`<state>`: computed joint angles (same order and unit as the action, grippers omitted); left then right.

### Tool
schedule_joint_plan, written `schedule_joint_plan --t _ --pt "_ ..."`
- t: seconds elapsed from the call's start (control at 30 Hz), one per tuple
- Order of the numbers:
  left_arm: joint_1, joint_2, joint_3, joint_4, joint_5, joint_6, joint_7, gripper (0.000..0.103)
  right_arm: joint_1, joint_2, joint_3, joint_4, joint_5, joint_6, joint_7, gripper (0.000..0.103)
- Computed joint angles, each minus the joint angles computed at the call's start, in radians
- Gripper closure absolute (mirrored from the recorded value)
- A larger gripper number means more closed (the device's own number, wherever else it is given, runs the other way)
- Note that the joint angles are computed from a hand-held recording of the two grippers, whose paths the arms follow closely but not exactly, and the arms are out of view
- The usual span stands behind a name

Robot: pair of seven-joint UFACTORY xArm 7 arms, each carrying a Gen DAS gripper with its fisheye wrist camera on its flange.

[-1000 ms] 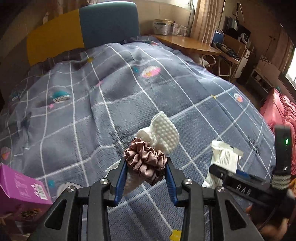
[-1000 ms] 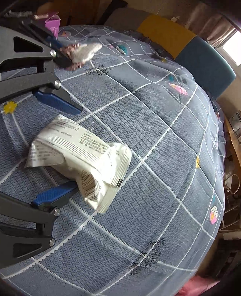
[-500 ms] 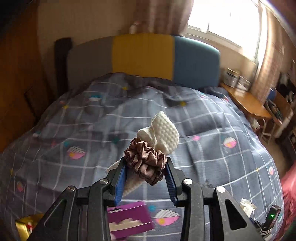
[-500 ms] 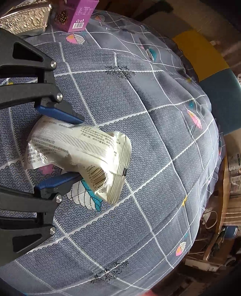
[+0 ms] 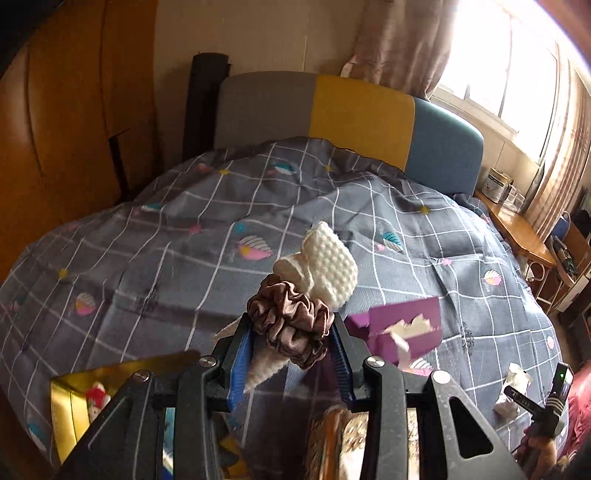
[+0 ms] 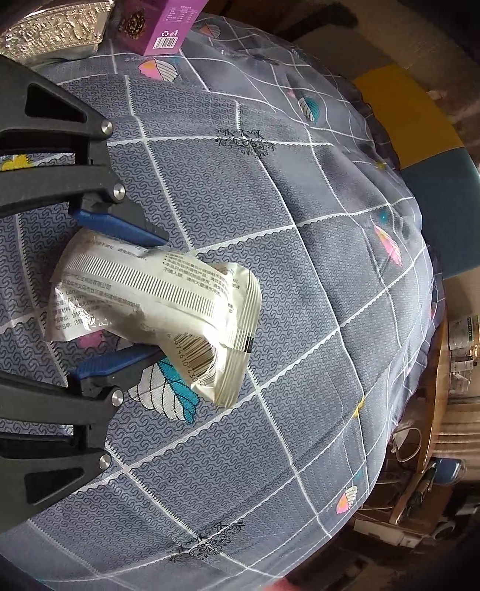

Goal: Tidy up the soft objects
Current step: 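Lift the white glove with scrunchie with the left tool while the right tool grasps the snack packet, then lower the white glove into the tray and open the left tool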

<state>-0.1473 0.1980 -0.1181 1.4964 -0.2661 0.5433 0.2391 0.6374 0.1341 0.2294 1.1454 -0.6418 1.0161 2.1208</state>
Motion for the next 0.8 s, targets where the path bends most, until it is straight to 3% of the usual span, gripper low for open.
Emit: schedule_joint_plan --t 0.17,0.33,0.57,0.8 --pt "0.028 -0.122 -0.001 -0.191 -0.109 -0.094 0.105 0.064 0.005 0.001 0.001 -0.003 -0.008 0.003 0.001 0.046" --pt "0.009 -0.241 0.027 -0.358 -0.206 -0.152 0.211 0.064 0.008 0.008 0.003 0.007 -0.007 0.014 -0.014 0.045" --pt "-0.049 -0.369 0.07 -0.547 -0.188 -0.253 0.257 0.064 0.006 0.008 -0.001 0.009 0.003 0.014 -0.02 0.045" --pt "-0.101 -0.439 0.11 -0.641 -0.158 -0.292 0.271 0.064 0.0 0.006 -0.004 0.005 0.006 0.008 -0.03 0.043"
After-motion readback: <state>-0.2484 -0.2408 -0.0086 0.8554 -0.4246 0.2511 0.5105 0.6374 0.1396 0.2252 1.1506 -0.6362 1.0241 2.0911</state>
